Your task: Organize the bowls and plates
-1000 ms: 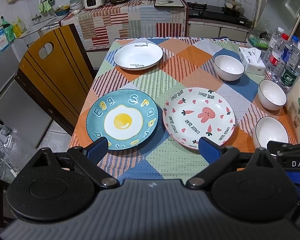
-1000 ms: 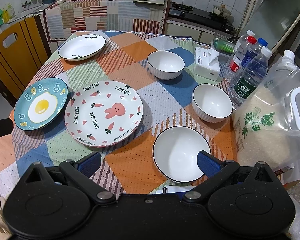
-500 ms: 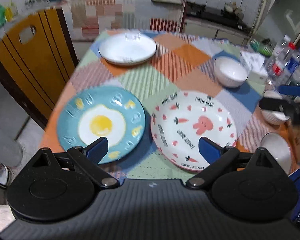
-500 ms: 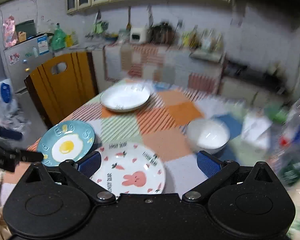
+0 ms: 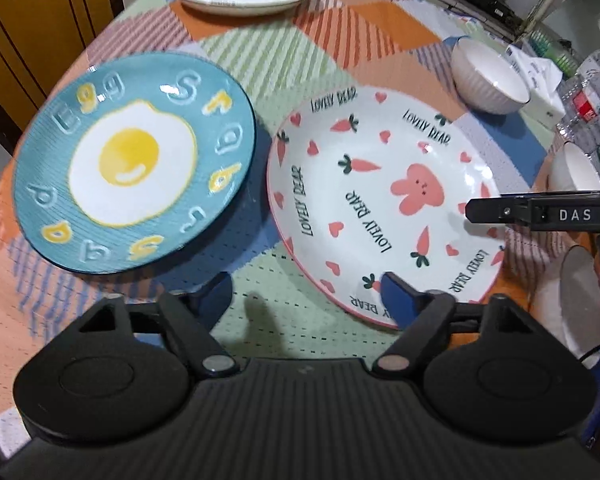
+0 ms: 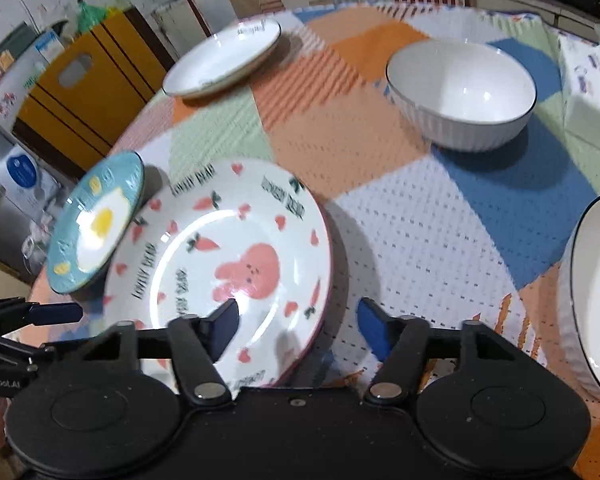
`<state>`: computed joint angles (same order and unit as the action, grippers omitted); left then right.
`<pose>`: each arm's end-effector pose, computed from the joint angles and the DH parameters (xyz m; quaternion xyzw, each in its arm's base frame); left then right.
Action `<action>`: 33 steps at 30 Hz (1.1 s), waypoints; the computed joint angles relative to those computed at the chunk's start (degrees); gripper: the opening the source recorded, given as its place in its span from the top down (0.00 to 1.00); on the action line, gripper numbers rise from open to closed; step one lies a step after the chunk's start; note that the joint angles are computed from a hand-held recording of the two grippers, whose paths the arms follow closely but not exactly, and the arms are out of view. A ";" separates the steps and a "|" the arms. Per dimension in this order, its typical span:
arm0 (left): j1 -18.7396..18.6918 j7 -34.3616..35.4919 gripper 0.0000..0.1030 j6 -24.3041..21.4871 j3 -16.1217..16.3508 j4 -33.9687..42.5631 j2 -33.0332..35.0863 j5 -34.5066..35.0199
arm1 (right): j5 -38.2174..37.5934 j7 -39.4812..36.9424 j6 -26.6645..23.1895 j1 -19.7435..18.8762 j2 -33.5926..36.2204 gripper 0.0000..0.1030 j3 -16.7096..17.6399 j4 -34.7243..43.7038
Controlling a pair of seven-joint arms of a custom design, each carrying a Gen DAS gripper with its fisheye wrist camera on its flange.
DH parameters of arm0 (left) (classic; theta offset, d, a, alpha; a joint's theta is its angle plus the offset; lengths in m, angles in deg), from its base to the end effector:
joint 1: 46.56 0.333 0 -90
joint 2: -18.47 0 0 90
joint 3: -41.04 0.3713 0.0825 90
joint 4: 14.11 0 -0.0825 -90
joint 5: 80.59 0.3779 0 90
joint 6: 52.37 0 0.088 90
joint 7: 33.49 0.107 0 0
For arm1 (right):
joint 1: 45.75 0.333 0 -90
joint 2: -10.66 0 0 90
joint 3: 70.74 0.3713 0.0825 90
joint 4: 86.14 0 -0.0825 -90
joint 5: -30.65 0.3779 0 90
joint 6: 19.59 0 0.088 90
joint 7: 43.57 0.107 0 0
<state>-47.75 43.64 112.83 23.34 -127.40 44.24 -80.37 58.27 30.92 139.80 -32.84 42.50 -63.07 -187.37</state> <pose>0.6422 -0.1962 0.3552 -0.6694 0.7019 -0.2352 0.0623 0.6873 0.2194 0.3479 -0.7383 0.6170 -0.0258 0.2713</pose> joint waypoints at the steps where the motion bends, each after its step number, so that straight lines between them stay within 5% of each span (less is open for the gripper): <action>1: 0.03 0.06 0.35 -0.10 -0.17 0.40 0.62 -0.13 | -0.34 -0.11 -1.17 -0.22 0.63 0.45 -0.20 0.92; 8: 1.44 2.25 0.69 3.97 -2.54 0.77 2.88 0.04 | 0.66 -3.01 -4.65 -2.26 2.83 0.75 1.23 4.29; 20: -1.51 -1.14 0.67 1.39 0.60 2.93 3.20 4.03 | 6.41 -13.07 -4.88 -4.87 2.95 0.78 3.81 4.01; 25: 0.23 0.40 0.66 2.95 -1.25 2.66 2.82 3.14 | 12.21 -21.38 0.14 -6.85 1.48 0.79 6.82 1.22; 29: -3.51 -1.55 0.66 4.43 2.62 3.37 2.46 6.54 | 15.19 -23.97 1.65 -7.26 1.15 0.79 7.25 0.85; 33: -3.82 -1.69 0.66 3.30 2.62 5.86 3.44 7.96 | 18.03 -25.47 2.49 -7.80 1.54 0.79 7.56 1.44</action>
